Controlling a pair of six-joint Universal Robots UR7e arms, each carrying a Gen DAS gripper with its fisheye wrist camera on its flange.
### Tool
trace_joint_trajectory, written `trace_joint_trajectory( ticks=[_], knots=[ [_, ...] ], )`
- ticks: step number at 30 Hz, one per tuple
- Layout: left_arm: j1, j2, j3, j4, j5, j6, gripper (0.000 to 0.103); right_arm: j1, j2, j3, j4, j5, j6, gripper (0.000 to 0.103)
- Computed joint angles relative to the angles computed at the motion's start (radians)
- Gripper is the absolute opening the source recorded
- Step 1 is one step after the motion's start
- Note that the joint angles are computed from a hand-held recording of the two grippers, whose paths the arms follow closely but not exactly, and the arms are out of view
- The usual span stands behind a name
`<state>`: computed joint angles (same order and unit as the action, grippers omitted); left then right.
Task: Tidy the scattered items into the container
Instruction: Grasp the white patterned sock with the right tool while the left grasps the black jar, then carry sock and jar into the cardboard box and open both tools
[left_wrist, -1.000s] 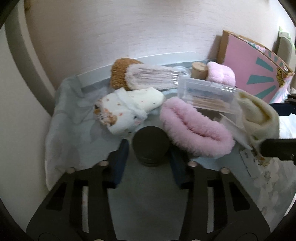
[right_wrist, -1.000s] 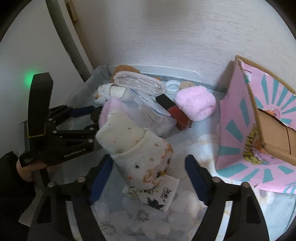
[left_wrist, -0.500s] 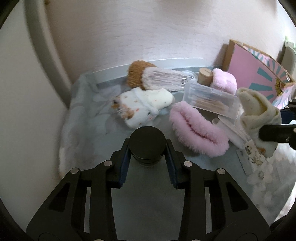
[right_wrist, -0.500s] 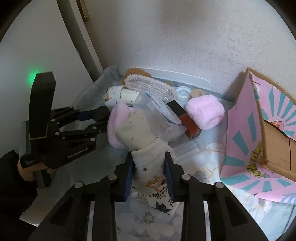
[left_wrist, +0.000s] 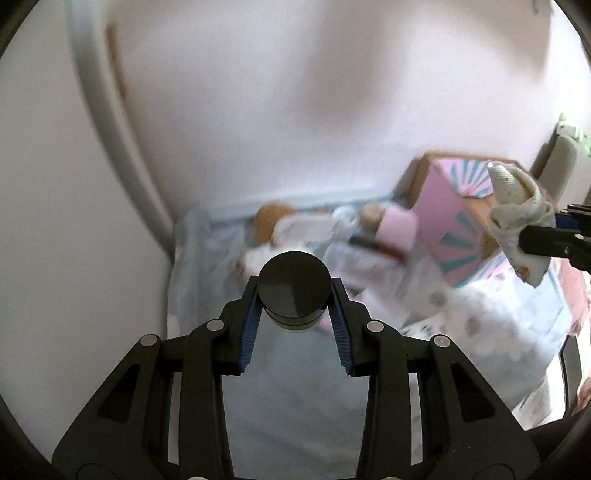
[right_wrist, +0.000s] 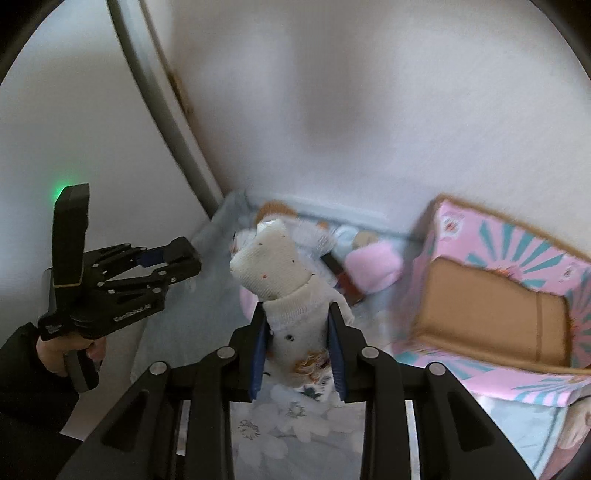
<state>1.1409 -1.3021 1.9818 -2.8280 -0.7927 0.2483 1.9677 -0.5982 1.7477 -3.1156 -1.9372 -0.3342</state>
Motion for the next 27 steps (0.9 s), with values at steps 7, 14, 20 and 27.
trace_joint_trajectory(
  ticks=[7, 14, 20, 27],
  knots=[
    [-0.079, 0.053, -0.110, 0.090, -0.057, -0.009, 0.032, -0.022, -0.125, 0.020, 0.035, -0.023, -0.010, 0.028],
    [-0.120, 0.198, -0.264, 0.153, -0.142, 0.016, 0.032, -0.077, -0.215, -0.003, 0.080, -0.073, -0.059, 0.027],
    [-0.118, 0.357, -0.401, 0.239, -0.180, 0.022, 0.032, -0.126, -0.234, -0.038, 0.142, -0.147, -0.121, 0.027],
    [-0.100, 0.488, -0.480, 0.294, -0.165, 0.005, 0.032, -0.224, -0.248, -0.054, 0.228, -0.159, -0.131, 0.027]
  ],
)
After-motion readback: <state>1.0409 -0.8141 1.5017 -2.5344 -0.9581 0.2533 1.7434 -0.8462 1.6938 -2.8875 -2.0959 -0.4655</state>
